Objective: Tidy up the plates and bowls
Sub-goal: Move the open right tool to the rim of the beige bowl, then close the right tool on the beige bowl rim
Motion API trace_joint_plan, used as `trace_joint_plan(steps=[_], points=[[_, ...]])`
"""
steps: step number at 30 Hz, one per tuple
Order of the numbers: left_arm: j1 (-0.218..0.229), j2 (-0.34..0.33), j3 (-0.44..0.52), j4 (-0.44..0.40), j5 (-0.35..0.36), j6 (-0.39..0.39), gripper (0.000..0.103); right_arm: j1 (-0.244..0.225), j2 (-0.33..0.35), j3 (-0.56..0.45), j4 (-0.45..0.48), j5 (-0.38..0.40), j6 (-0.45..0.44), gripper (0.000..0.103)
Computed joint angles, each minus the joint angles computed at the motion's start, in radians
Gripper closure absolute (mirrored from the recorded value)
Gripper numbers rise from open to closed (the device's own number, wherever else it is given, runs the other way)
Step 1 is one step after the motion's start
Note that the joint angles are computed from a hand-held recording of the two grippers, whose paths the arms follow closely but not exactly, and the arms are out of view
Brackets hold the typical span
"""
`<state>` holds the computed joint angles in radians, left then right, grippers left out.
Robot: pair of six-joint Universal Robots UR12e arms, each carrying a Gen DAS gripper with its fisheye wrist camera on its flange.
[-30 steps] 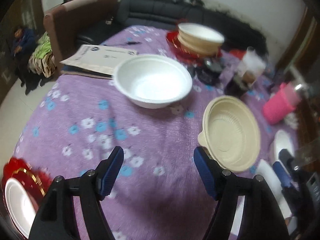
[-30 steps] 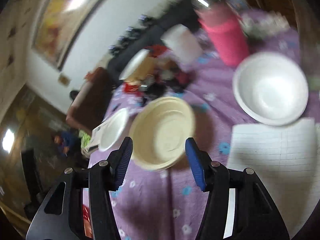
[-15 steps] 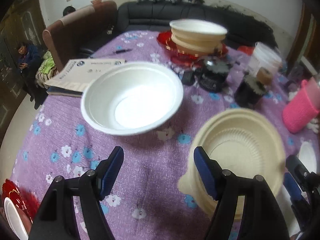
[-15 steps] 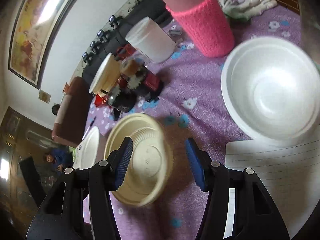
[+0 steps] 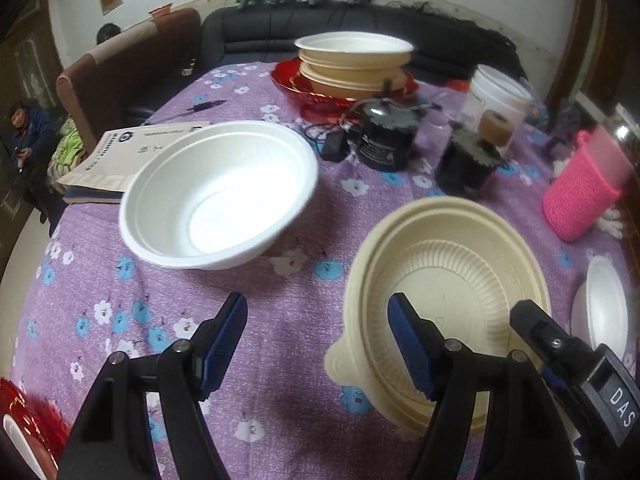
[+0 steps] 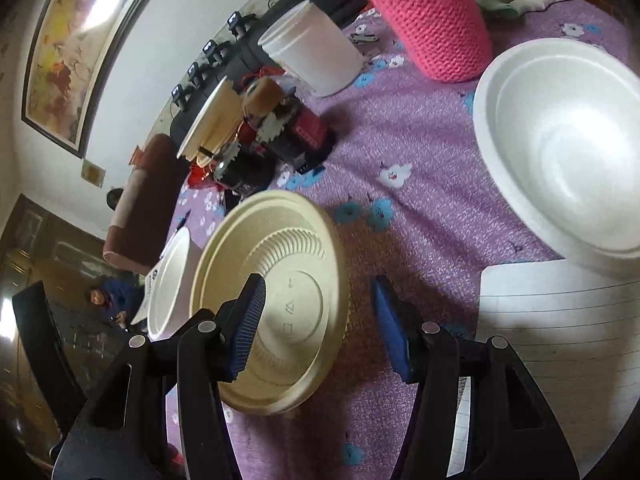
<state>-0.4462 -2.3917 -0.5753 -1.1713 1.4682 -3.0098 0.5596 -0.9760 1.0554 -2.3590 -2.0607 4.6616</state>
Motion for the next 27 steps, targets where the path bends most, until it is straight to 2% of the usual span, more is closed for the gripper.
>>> trace_joint_plan(steps=[5, 11, 13, 16, 20, 22, 27], points=[[-0.004, -0.003, -0.002, -0.02, -0.012, 0.032, 0.03, 0.0, 0.013, -0.02, 0.038, 0.009, -0.003, 0.047], [-0.003, -0.032, 0.05, -0.128, -0.051, 0.079, 0.03, 0.0, 0.021, -0.035, 0.077, 0.013, 0.001, 0.047], [0.0, -0.046, 0.084, -0.182, -0.077, 0.067, 0.031, 0.001, 0.022, -0.037, 0.082, 0.006, 0.005, 0.047], [-0.003, -0.024, 0.042, -0.128, -0.061, 0.082, 0.03, 0.002, 0.027, -0.049, 0.103, -0.005, 0.003, 0.047], [0.0, -0.031, 0.056, -0.143, -0.076, 0.077, 0.03, 0.004, 0.027, -0.048, 0.105, -0.013, 0.007, 0.047], [-0.002, -0.023, 0.035, -0.112, -0.067, 0.079, 0.03, 0.005, 0.029, -0.053, 0.12, -0.024, 0.008, 0.047], [-0.002, -0.011, 0.007, -0.074, -0.071, 0.083, 0.031, 0.007, 0.03, -0.06, 0.158, -0.047, 0.026, 0.061]])
